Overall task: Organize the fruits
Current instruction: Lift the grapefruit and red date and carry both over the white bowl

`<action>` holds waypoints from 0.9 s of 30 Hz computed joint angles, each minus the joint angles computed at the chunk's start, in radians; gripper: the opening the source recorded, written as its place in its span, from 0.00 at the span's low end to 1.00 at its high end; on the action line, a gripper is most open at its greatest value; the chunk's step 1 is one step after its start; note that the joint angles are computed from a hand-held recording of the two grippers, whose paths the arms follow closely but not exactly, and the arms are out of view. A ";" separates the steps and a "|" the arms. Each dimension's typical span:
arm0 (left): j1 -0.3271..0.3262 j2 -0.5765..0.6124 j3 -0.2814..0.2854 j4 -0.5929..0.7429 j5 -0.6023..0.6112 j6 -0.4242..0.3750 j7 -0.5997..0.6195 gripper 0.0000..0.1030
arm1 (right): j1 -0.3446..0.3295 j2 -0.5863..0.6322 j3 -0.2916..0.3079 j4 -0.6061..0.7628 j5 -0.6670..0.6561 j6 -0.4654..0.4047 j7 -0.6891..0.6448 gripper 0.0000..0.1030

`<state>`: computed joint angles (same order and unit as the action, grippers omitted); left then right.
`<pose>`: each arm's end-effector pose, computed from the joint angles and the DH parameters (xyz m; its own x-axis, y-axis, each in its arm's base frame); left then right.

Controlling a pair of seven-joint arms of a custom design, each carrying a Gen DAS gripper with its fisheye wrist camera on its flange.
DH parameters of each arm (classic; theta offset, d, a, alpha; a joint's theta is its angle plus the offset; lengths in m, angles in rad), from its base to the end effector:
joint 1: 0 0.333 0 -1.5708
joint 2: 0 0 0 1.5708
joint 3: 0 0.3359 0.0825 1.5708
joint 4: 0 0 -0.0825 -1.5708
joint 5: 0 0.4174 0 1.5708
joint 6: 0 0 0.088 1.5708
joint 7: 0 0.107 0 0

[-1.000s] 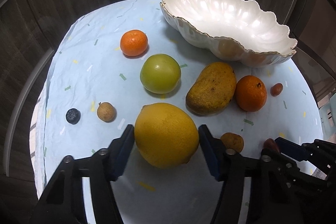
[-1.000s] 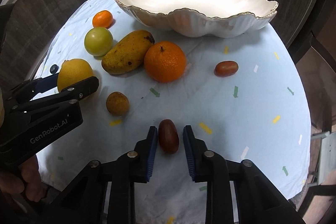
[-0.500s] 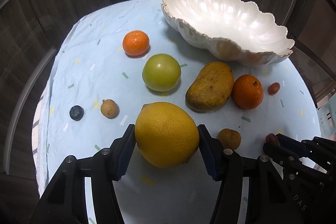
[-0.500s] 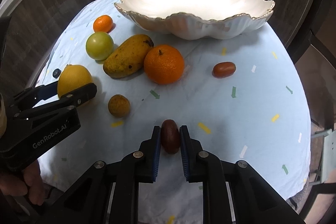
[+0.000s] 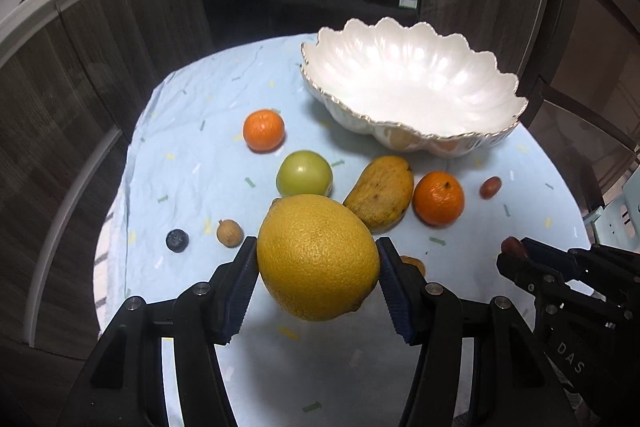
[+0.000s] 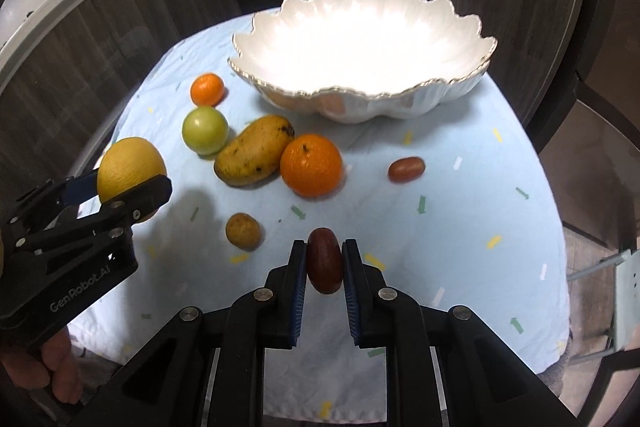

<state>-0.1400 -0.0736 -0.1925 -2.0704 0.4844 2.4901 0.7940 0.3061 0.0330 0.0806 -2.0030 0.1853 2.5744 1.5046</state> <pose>0.5656 -0.2003 0.5227 0.1387 -0.9894 -0.0420 -0.8101 -0.0890 -0.5795 0.5884 0.2357 0.5055 0.3494 -0.9274 -0.1339 -0.8269 -0.2380 -0.5095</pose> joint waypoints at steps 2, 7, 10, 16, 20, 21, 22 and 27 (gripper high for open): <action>-0.001 -0.009 -0.001 0.002 0.005 -0.003 -0.001 0.56 | -0.001 -0.007 -0.001 -0.003 0.002 0.010 0.001 0.18; -0.002 -0.021 -0.006 0.014 0.024 -0.011 -0.001 0.56 | -0.002 -0.013 -0.002 -0.001 -0.004 0.035 0.012 0.18; -0.004 -0.022 -0.009 0.025 0.032 -0.014 0.002 0.56 | -0.004 -0.017 -0.003 0.003 0.000 0.039 0.014 0.18; -0.007 -0.015 -0.009 0.057 0.028 -0.017 0.022 0.56 | -0.011 -0.019 -0.006 0.021 0.000 0.059 0.018 0.18; -0.009 -0.005 -0.008 0.080 0.030 -0.020 0.032 0.56 | -0.013 -0.017 -0.007 0.033 -0.003 0.072 0.017 0.18; -0.009 -0.002 -0.008 0.086 0.030 -0.019 0.035 0.56 | -0.014 -0.016 -0.007 0.036 -0.004 0.074 0.018 0.18; -0.009 0.000 -0.008 0.090 0.032 -0.019 0.036 0.56 | -0.014 -0.014 -0.007 0.041 -0.003 0.075 0.018 0.18; -0.010 0.015 -0.005 0.113 0.022 -0.018 0.054 0.56 | -0.017 0.001 -0.009 0.067 -0.001 0.079 0.012 0.18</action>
